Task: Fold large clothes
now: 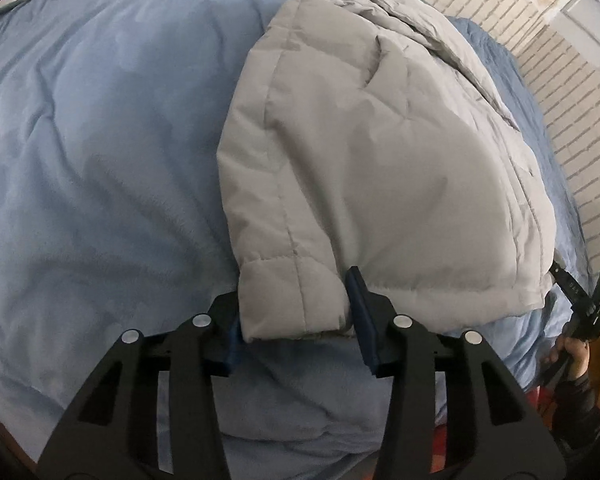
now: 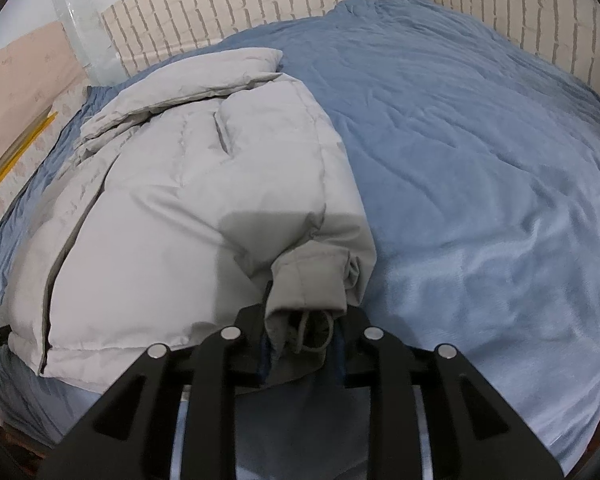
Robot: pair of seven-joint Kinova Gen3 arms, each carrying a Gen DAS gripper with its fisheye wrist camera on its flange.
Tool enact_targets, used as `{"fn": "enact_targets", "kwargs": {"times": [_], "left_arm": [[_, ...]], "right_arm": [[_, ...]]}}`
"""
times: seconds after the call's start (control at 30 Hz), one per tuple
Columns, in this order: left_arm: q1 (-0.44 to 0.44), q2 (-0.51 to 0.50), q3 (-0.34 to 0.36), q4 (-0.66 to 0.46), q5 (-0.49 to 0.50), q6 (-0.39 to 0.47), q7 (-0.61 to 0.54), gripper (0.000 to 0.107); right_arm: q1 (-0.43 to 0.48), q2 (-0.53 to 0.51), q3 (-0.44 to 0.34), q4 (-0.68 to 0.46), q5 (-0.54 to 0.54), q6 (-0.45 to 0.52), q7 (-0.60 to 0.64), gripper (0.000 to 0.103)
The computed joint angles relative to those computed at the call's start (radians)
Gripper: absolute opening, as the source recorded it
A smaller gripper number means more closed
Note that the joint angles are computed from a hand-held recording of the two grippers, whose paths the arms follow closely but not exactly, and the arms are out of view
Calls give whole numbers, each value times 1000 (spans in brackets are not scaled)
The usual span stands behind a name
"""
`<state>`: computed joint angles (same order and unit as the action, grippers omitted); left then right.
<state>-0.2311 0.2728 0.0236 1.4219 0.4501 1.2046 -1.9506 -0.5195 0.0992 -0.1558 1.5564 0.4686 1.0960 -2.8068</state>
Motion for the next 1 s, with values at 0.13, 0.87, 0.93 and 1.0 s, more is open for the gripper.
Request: {"fn": "enact_targets", "kwargs": {"times": [0.13,0.87,0.93,1.0], "left_arm": [[-13,-35,-9,48,3,-20,-32,46],[99,90,29,-312,-174,111,55,12],[108,111,38,-361,-174,109,55,12],[120,130,45,-404,-180,105,53,11]], "right_arm": [[6,-7,1,7,-12,-7,0,31],[46,84,40,-269,-210,209,325,22],[48,88,45,-292,-207,204,338,22],[52,100,51,-323,-207,207,361,21]]}}
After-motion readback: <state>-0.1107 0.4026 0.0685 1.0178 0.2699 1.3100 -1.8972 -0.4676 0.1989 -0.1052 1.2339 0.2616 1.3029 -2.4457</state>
